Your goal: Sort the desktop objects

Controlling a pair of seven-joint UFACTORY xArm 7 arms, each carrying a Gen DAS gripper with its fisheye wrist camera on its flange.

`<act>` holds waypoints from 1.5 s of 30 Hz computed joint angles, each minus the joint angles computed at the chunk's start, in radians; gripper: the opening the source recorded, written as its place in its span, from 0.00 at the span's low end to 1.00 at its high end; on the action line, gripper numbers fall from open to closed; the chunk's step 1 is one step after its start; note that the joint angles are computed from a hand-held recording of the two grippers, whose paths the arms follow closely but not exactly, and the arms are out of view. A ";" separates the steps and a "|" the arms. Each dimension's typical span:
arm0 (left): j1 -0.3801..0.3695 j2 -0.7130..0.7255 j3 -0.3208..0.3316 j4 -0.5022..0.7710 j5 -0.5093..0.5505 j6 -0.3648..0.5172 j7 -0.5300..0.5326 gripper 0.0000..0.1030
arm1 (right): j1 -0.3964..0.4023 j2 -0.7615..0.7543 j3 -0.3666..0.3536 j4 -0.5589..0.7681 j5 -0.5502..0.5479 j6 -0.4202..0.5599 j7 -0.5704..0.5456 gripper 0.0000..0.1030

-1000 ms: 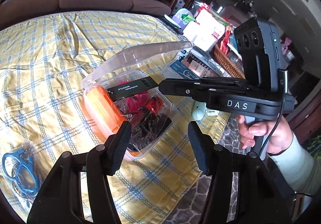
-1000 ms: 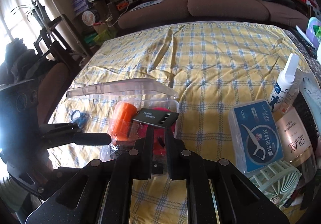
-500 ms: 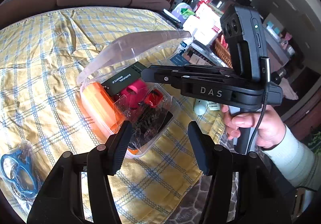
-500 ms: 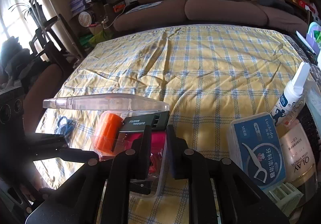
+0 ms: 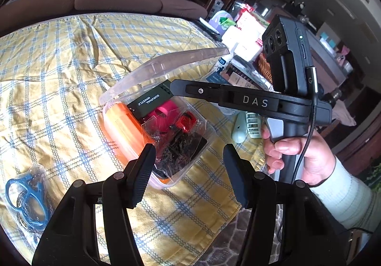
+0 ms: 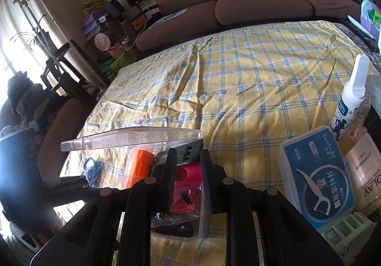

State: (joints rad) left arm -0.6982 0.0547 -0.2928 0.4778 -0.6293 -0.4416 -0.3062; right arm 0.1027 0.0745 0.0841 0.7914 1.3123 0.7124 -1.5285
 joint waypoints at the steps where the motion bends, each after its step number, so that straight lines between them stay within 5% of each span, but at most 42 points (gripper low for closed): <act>1: 0.004 0.004 0.000 -0.002 0.018 -0.007 -0.016 0.53 | -0.001 -0.002 -0.001 -0.001 0.007 0.003 -0.006 0.15; 8: 0.020 0.020 0.006 -0.009 0.093 -0.034 -0.084 0.53 | -0.029 -0.073 -0.035 -0.039 -0.180 0.148 0.097 0.12; 14: 0.041 0.019 0.009 -0.026 0.193 -0.046 -0.148 0.55 | 0.006 -0.162 -0.035 -0.095 -0.358 0.174 0.254 0.06; 21: 0.040 -0.007 0.000 -0.046 0.220 -0.059 -0.168 0.55 | 0.035 -0.132 -0.059 -0.066 -0.129 0.045 0.155 0.13; 26: 0.053 0.010 0.005 -0.029 0.254 -0.030 -0.169 0.56 | 0.011 -0.029 -0.038 -0.010 -0.028 0.065 0.157 0.14; 41: 0.067 0.045 0.023 -0.012 0.333 -0.043 -0.226 0.56 | -0.027 -0.074 -0.042 -0.029 -0.289 0.262 0.278 0.16; 45: 0.054 0.034 0.022 -0.009 0.306 -0.026 -0.210 0.56 | -0.017 -0.118 -0.042 -0.065 -0.294 0.200 0.291 0.16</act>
